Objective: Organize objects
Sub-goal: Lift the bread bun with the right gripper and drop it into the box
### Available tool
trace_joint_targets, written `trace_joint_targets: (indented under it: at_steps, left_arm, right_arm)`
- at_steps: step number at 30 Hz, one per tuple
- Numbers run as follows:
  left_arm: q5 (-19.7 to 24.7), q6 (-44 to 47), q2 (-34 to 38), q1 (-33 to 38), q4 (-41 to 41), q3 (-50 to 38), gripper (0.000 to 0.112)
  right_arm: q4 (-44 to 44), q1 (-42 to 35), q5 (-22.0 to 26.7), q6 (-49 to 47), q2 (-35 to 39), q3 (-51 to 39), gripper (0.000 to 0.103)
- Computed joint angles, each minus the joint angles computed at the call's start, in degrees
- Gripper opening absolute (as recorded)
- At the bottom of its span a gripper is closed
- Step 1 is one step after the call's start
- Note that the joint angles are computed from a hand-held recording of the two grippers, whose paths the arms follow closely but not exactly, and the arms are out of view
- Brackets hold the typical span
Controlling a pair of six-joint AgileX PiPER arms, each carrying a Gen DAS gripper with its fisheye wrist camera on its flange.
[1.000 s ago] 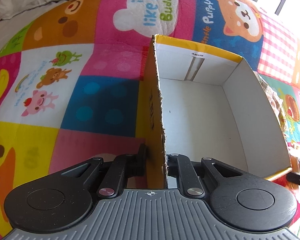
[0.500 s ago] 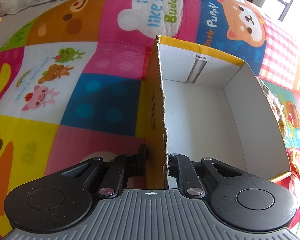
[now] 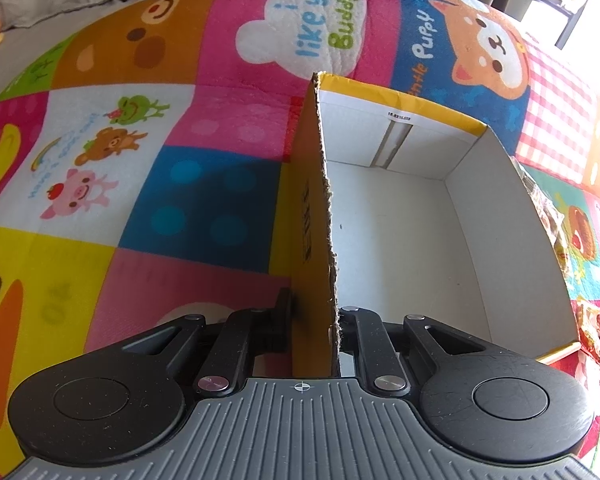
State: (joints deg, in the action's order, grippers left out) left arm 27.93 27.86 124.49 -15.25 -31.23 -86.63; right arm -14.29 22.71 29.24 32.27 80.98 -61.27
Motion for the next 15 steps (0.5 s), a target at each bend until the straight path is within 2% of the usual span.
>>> trace_joint_targets:
  at_steps: [2,4,9,12,15]
  left_arm:
    - [-0.23,-1.66,-0.12,-0.32,1.17,0.03,0.015]
    - [0.34,-3.35,-0.06,-0.50,2.45,-0.50,0.014]
    - [0.88,-3.49,0.18,-0.15,1.73,-0.91,0.015]
    - [0.89,-2.39,0.22,0.19,0.49,-0.71,0.015]
    - [1.63,-2.22,0.53,0.64,-0.72,-1.16,0.015]
  right_arm:
    - [-2.94,2.40,1.86,4.36,-3.95,0.28,0.065]
    - [-7.70,5.72,5.68,10.16,-7.58,-1.84,0.065]
    - [-22.89,13.04,17.22,17.32,-9.87,-15.03,0.065]
    - [-26.27,12.67,20.01,13.80,-6.69,-22.71,0.066]
    - [-18.64,7.47,20.84,4.84,-0.59,-28.65,0.066]
